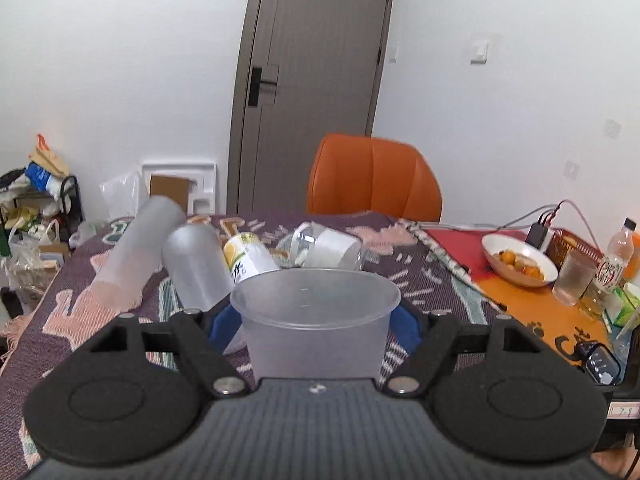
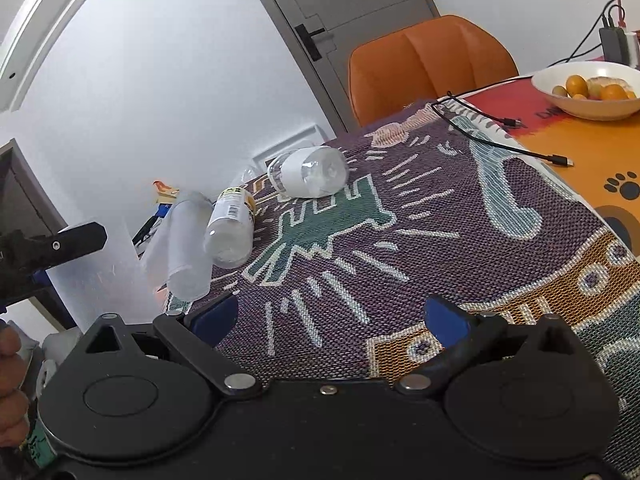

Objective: Flip cup upright

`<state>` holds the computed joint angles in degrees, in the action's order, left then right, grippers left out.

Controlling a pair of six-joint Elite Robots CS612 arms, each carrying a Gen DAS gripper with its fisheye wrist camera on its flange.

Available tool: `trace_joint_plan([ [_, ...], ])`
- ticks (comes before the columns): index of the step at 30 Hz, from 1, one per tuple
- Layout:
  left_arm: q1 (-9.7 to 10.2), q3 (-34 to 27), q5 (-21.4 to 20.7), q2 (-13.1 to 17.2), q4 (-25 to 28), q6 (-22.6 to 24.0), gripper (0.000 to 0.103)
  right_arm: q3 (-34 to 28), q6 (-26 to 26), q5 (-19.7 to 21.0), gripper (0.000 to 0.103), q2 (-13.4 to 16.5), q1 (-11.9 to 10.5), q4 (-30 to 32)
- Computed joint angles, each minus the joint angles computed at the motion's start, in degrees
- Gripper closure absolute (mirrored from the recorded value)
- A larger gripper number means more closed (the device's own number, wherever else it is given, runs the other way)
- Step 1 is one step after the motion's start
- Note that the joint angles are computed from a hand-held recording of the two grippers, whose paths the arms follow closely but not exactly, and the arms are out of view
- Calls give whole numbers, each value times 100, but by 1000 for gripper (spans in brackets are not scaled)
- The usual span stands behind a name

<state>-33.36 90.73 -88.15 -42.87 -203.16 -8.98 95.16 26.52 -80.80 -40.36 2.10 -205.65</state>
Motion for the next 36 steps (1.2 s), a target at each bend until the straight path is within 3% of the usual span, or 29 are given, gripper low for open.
trace_joint_plan([
  [5,-45,-27,222,144,-474,130,27,-19,-46,-51,2,3,26,40],
  [13,-62,-41,292,212,-405,150,25,-35,-122,-136,2,16,51,99],
  [24,-36,222,72,2,-84,21,24,20,-197,-162,0,-32,80,45],
  [36,-30,545,54,-207,-67,-20,10,107,-559,-291,0,-215,202,141],
])
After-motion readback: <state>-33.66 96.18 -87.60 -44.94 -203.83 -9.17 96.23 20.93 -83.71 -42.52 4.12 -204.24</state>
